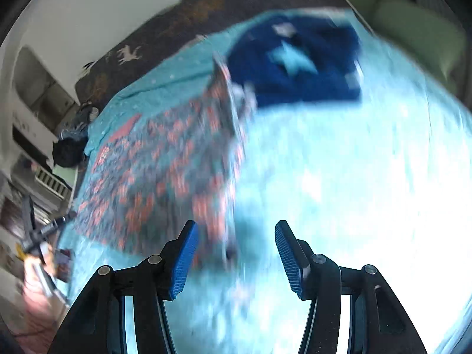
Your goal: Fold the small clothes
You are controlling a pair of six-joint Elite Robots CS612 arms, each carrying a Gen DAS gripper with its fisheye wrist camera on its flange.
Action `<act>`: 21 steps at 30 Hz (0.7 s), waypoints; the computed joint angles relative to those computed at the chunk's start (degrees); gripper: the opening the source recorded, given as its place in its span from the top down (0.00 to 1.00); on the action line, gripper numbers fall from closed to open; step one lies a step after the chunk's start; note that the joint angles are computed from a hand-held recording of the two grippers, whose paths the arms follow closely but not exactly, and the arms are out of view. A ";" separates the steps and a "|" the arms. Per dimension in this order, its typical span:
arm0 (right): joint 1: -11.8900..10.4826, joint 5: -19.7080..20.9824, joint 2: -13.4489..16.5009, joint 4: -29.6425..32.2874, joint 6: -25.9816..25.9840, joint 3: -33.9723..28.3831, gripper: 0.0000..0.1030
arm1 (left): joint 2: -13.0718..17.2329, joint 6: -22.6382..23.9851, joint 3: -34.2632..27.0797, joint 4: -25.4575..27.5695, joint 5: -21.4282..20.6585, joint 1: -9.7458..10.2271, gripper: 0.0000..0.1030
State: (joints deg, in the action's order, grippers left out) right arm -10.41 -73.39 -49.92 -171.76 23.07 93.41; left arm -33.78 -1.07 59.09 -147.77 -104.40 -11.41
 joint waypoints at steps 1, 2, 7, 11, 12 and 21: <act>-0.15 1.39 -0.13 -1.45 1.33 0.94 0.46 | -0.76 -0.16 1.71 -0.64 -1.02 0.11 0.46; -0.36 3.27 -0.19 -3.28 3.17 1.92 0.46 | -1.39 -1.02 3.39 -1.54 -2.51 0.32 0.46; -1.65 13.87 1.56 -10.47 13.85 2.93 0.46 | -1.19 -10.05 5.41 -2.14 -11.81 1.30 0.45; -1.16 15.38 3.51 -11.87 18.41 1.04 0.46 | 0.64 -17.45 4.34 -4.96 -19.10 1.71 0.45; -1.02 15.52 4.36 -12.00 20.46 0.04 0.45 | 1.19 -19.60 3.59 -5.32 -18.65 1.59 0.45; -0.43 16.05 9.35 -15.94 31.62 -6.38 0.49 | 5.17 -36.47 -2.17 -9.55 -16.90 1.43 0.78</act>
State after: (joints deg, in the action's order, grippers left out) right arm -10.84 -57.34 -40.56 -187.70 54.69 87.02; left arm -28.61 -37.53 56.92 -157.32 -121.30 -9.99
